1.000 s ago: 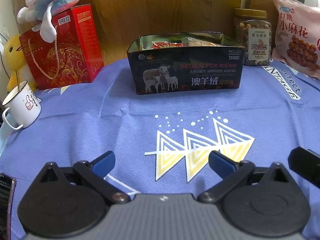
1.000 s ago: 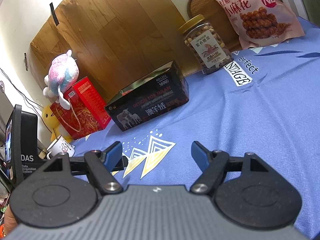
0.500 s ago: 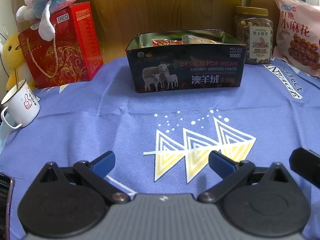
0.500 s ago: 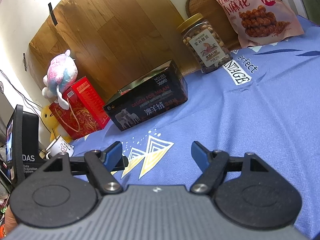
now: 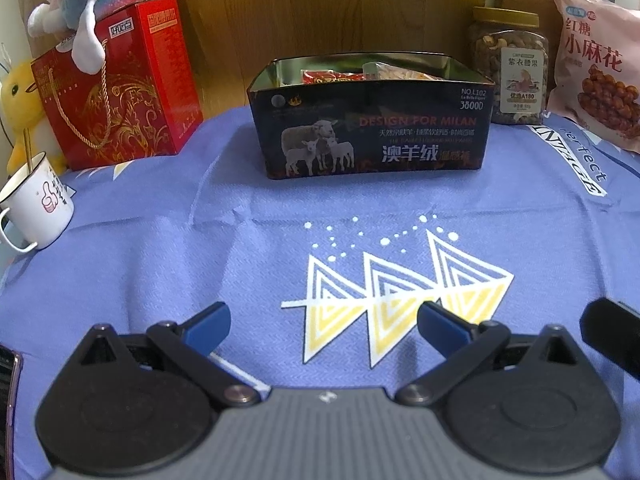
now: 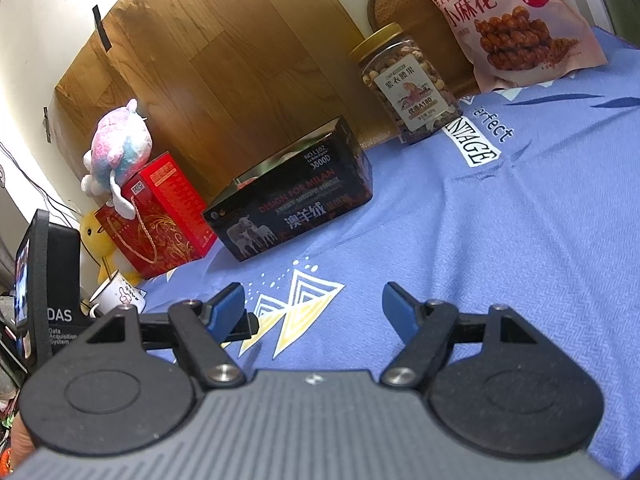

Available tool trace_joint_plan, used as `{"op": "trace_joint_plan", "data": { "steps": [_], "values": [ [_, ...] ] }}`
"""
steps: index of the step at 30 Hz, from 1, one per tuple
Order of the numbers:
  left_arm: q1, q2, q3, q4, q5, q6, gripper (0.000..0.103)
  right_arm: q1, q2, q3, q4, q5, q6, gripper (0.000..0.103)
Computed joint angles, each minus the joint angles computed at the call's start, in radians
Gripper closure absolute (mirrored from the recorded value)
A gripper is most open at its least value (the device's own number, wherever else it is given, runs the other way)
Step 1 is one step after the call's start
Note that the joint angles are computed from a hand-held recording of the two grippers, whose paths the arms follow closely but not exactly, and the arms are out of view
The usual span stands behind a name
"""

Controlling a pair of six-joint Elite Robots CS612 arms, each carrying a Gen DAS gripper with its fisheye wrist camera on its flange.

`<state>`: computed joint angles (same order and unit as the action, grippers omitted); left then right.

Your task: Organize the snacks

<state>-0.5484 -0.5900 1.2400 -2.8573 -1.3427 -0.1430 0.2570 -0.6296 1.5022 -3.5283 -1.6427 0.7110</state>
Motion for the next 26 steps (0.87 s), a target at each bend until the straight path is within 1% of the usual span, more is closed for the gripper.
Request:
{"op": "trace_joint_plan", "data": {
  "steps": [5, 19, 26],
  "values": [
    [0.003, 0.001, -0.004, 0.014, -0.019, -0.006, 0.0, 0.0, 0.0, 0.0, 0.002, 0.002, -0.002, 0.025],
    [0.003, 0.001, -0.006, 0.019, -0.028, -0.007, 0.0, 0.0, -0.001, 0.0, 0.003, -0.001, -0.002, 0.025],
    [0.004, -0.002, 0.016, -0.062, -0.045, 0.024, 0.0, 0.002, -0.002, 0.0, -0.001, -0.007, -0.003, 0.025]
  ]
}}
